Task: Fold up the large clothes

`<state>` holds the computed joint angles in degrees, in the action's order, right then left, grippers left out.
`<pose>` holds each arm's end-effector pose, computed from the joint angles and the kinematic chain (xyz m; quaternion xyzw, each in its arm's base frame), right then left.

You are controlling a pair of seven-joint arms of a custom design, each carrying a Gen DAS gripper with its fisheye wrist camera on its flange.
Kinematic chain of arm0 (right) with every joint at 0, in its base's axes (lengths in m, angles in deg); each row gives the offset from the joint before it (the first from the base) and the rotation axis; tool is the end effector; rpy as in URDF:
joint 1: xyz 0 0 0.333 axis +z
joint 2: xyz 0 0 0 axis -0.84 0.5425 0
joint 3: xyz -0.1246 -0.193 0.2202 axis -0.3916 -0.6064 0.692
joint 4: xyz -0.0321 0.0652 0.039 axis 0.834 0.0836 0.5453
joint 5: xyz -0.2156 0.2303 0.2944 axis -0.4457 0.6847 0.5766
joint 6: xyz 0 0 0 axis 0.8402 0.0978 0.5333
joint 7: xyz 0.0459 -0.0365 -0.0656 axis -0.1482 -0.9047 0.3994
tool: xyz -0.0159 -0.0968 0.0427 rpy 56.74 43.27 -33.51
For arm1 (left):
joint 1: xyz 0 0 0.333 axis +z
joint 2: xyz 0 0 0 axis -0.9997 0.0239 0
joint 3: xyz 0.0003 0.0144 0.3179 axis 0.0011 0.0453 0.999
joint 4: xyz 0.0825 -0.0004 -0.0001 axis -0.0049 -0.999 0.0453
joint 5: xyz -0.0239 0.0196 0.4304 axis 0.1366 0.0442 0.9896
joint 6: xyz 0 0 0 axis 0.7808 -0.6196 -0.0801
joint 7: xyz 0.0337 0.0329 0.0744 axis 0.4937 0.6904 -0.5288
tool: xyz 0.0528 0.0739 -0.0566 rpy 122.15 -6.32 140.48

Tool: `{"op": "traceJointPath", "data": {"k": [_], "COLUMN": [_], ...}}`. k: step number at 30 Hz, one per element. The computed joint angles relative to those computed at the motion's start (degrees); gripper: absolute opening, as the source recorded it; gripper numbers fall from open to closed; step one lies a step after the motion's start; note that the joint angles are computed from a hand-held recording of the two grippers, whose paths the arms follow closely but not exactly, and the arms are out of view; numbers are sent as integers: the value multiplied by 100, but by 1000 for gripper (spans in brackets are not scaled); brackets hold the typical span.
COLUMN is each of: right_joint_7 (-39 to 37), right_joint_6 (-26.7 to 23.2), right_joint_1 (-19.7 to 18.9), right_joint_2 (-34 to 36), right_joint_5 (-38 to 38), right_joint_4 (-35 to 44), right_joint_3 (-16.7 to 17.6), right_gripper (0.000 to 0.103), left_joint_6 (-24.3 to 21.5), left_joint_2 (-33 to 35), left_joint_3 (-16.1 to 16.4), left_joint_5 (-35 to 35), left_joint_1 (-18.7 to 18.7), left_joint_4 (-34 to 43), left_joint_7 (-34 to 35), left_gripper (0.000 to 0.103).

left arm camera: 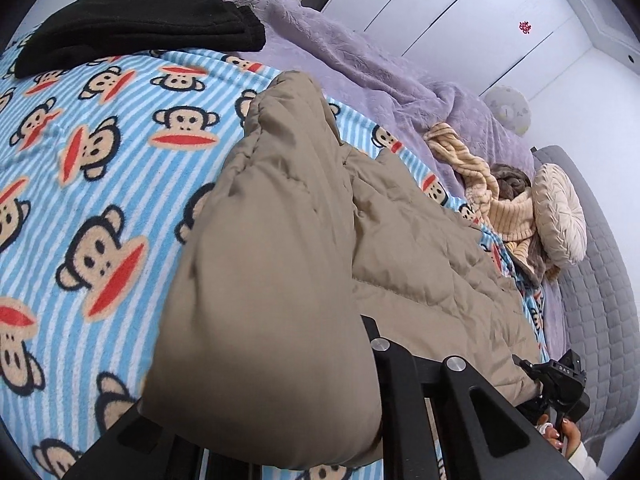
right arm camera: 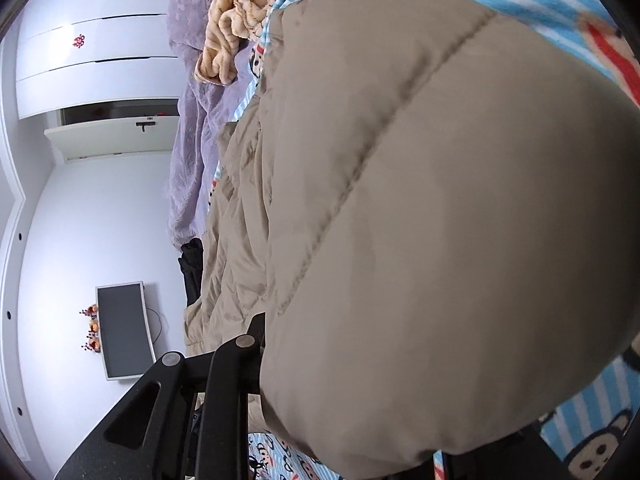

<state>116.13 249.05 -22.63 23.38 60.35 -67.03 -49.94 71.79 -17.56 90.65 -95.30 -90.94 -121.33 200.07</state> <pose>0.4238 0.1931 0.4513 -0.2370 0.8592 0.1611 0.4239 0.5410 -0.0111 0.5008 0.6821 -0.6409 0.3515 0.0212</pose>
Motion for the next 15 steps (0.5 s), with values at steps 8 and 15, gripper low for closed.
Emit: {"op": "traceJointPath", "data": {"k": [8, 15], "right_joint_7": [1634, 2358], "right_joint_6": [-946, -1294], "right_joint_1": [-649, -292], "right_joint_2": [-1077, -2104], "right_joint_5": [-1414, -1659], "right_joint_4": [-715, -1438], "right_joint_3": [788, 863], "right_gripper": [26, 26], "left_joint_6": [-742, -1219], "left_joint_2": [-1614, -2601], "left_joint_3": [235, 280], "left_joint_5": [854, 1860], "left_joint_1": [142, 292], "left_joint_4": [-1362, -2128], "left_joint_7": [-436, -1301], "left_gripper": [17, 18]}}
